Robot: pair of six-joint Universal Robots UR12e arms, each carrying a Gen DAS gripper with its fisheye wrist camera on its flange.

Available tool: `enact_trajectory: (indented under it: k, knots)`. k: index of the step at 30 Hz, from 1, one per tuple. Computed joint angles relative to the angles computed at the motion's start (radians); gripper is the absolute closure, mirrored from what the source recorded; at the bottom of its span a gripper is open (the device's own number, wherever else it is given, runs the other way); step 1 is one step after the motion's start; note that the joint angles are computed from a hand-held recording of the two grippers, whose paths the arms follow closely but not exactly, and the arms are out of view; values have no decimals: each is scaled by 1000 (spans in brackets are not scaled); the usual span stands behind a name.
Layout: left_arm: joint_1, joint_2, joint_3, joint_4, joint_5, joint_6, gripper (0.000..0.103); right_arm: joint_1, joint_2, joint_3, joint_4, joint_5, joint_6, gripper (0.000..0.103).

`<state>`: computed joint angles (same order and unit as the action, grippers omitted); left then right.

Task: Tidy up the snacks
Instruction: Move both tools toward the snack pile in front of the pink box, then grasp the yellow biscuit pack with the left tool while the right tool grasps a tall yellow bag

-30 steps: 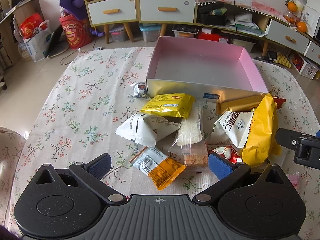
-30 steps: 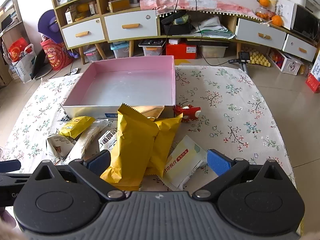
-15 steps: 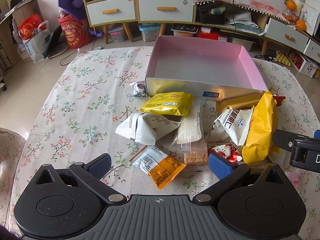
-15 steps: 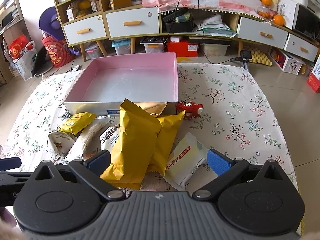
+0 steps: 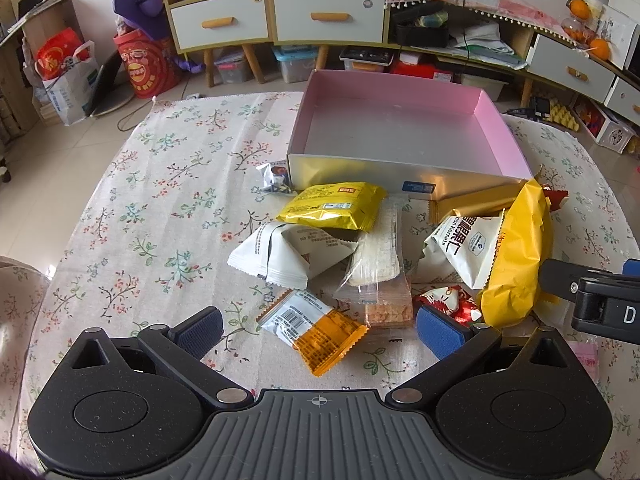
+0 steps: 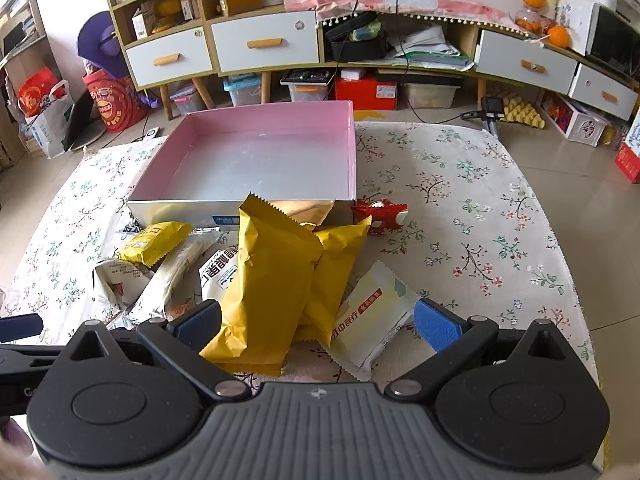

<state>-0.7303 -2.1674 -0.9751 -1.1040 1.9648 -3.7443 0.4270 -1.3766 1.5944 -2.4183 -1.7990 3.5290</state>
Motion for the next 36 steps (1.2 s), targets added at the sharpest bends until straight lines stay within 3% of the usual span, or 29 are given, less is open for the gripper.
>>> enact_trajectory:
  k: [7, 10, 13, 17, 19, 30, 36]
  knots:
    - [4, -12, 32, -76, -2, -11, 0, -6, 6, -7, 13, 12, 11, 0]
    - [5, -12, 23, -45, -3, -10, 0, -10, 8, -12, 22, 25, 22, 0]
    - [7, -18, 34, -70, -1, -7, 0, -16, 8, -12, 20, 43, 28, 0]
    - [16, -10, 7, -11, -11, 12, 0, -24, 10, -11, 15, 59, 27, 1]
    - [26, -1, -16, 37, -36, 23, 0, -30, 13, -13, 14, 74, 28, 6]
    - [89, 28, -111, 213, -248, 94, 2, -90, 7, 19, -53, 312, 145, 27]
    - [101, 36, -139, 309, -282, 130, 5, -105, 6, 29, -70, 388, 200, 34]
